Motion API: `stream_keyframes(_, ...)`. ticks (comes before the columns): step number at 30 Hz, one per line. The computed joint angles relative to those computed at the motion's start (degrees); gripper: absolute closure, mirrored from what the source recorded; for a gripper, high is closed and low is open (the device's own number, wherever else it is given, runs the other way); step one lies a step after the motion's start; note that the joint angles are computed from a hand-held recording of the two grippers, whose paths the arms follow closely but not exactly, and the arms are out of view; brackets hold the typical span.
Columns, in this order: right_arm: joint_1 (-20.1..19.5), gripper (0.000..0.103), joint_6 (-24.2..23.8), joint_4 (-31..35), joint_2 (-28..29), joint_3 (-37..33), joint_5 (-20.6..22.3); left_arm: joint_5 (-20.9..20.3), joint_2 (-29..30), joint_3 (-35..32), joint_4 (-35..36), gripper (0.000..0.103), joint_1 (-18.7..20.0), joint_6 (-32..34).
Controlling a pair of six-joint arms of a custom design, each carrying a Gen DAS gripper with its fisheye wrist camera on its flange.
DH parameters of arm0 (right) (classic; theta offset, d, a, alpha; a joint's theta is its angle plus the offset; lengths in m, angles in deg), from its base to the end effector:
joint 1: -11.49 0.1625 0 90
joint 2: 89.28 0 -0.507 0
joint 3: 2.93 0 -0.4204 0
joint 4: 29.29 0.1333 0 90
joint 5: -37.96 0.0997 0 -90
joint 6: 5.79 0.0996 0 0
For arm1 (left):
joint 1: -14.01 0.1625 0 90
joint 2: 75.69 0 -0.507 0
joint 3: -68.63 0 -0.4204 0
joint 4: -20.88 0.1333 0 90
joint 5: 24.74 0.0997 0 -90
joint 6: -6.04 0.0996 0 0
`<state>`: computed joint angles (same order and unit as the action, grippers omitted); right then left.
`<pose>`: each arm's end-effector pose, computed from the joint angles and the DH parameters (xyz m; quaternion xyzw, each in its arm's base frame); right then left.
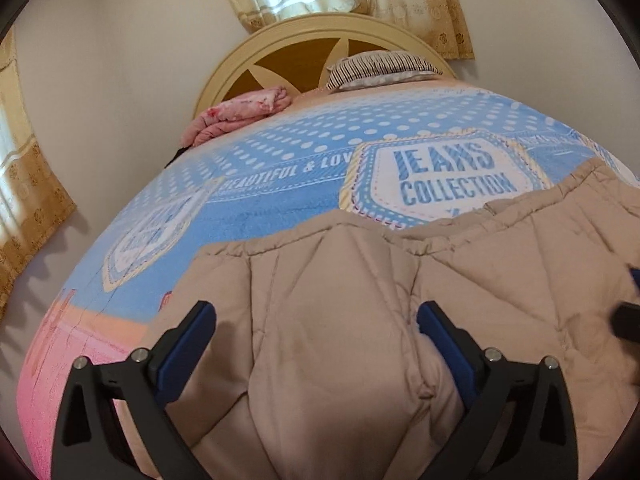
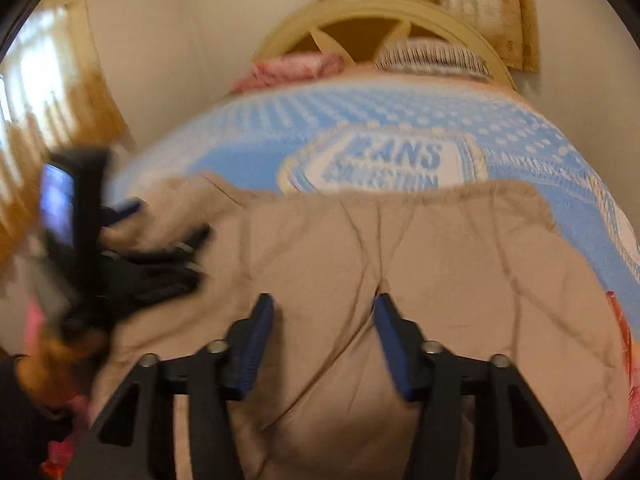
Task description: Fold large clothes
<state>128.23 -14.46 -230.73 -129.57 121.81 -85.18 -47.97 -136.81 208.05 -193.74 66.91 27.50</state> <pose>0.3197 -0.4593 0.0429 0.2200 -0.9081 0.2644 0.2387 -0.0785 -0.4765 0.2398 0.1867 0.7755 -0.3942 0.4565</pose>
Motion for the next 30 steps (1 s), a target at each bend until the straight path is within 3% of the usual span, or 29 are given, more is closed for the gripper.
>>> stream_keyframes(3, -2.8, 0.056, 3.1, -0.6, 0.3, 0.0, 1.4, -1.5, -2.7, 0.3, 4.9, 0.000, -0.1, -4.5)
stream_keyframes(6, -2.9, 0.056, 0.7, -4.5, 1.9, 0.7, 0.1, -0.4, -0.5, 1.3, -5.4, 0.000, -2.3, 1.6)
stream_keyframes(8, -3.1, 0.056, -0.2, -6.9, 3.0, 0.9, -0.2, 1.1, 2.3, -0.2, -7.9, 0.000, -1.8, 5.5)
stream_keyframes(12, -3.5, 0.056, 0.6, -8.8, 3.7, 1.1, 0.8, -1.7, 1.6, -1.5, 0.6, 0.000, 2.6, -1.9)
stream_keyframes(30, -3.3, 0.055, 0.2, -10.8, 5.5, 0.9, -0.5, -6.0, 0.6, -2.1, 7.1, 0.000, 5.6, -7.5)
